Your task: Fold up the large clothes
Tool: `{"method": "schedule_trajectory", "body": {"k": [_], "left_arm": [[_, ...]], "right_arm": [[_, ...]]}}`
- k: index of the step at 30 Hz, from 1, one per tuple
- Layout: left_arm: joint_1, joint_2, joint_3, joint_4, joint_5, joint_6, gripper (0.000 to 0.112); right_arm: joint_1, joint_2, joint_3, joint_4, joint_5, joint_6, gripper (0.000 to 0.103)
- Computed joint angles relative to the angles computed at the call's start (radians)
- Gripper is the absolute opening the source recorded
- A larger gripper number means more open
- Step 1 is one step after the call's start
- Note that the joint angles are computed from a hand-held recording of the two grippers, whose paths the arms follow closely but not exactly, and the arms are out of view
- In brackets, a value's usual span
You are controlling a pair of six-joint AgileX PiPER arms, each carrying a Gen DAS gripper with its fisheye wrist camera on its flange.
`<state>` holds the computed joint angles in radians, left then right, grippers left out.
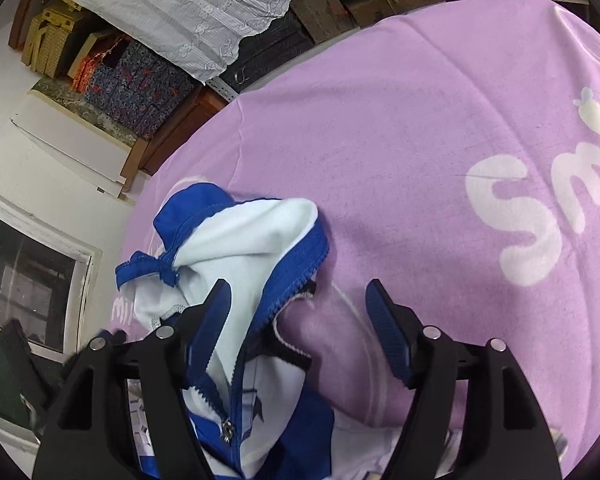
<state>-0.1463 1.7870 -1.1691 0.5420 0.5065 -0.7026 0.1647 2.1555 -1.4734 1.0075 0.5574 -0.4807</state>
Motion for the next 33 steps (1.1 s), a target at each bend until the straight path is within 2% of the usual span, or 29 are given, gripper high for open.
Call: {"method": "schedule_trajectory", "body": {"k": [2, 5, 6, 10, 13, 18, 19, 20, 21, 22, 23, 24, 26, 27, 29, 33], "left_arm": [[0.035, 0.002, -0.075, -0.068, 0.074, 0.058, 0.066], [0.140, 0.036, -0.192, -0.327, 0.124, 0.238, 0.066], [0.143, 0.047, -0.207, -0.364, 0.127, 0.268, 0.066], [0.074, 0.091, -0.203, -0.351, 0.067, 0.339, 0.069], [0.063, 0.139, -0.207, -0.422, 0.006, 0.405, 0.075], [0.054, 0.232, -0.269, -0.397, -0.025, 0.369, 0.077], [0.053, 0.243, -0.279, -0.387, -0.023, 0.359, 0.077], [0.052, 0.249, -0.284, -0.381, -0.025, 0.350, 0.077], [0.053, 0.253, -0.289, -0.397, -0.026, 0.357, 0.071], [0.055, 0.254, -0.291, -0.419, -0.023, 0.375, 0.063], [0.058, 0.256, -0.298, -0.463, -0.015, 0.421, 0.034], [0.060, 0.255, -0.309, -0.525, 0.010, 0.483, 0.002], [0.055, 0.238, -0.300, -0.529, 0.018, 0.487, 0.000], [0.043, 0.196, -0.260, -0.482, -0.009, 0.450, 0.000], [0.038, 0.140, -0.209, -0.479, -0.042, 0.449, 0.000], [0.043, -0.014, -0.090, -0.631, -0.081, 0.554, 0.000]], "right_arm": [[-0.002, -0.021, 0.018, -0.017, -0.009, 0.005, 0.068], [0.000, -0.026, 0.019, -0.070, -0.019, 0.042, 0.068], [0.000, -0.018, 0.001, -0.103, -0.016, 0.070, 0.068], [0.000, 0.034, -0.083, -0.162, -0.009, 0.122, 0.068], [0.012, 0.104, -0.189, -0.215, 0.021, 0.171, 0.068], [0.071, 0.183, -0.343, -0.384, 0.008, 0.299, 0.070], [0.078, 0.197, -0.366, -0.381, 0.015, 0.294, 0.067], [0.083, 0.209, -0.389, -0.380, 0.029, 0.288, 0.051], [0.098, 0.217, -0.409, -0.419, 0.035, 0.315, 0.039], [0.098, 0.217, -0.410, -0.421, 0.035, 0.316, 0.017], [0.111, 0.215, -0.413, -0.454, 0.031, 0.337, 0.011], [0.120, 0.194, -0.385, -0.456, 0.006, 0.327, 0.011], [0.134, 0.126, -0.293, -0.435, -0.070, 0.287, 0.010], [0.133, 0.101, -0.262, -0.402, -0.084, 0.253, 0.010], [0.130, 0.017, -0.171, -0.317, -0.105, 0.156, 0.010], [0.150, -0.153, -0.001, -0.253, -0.145, 0.035, 0.010]]}}
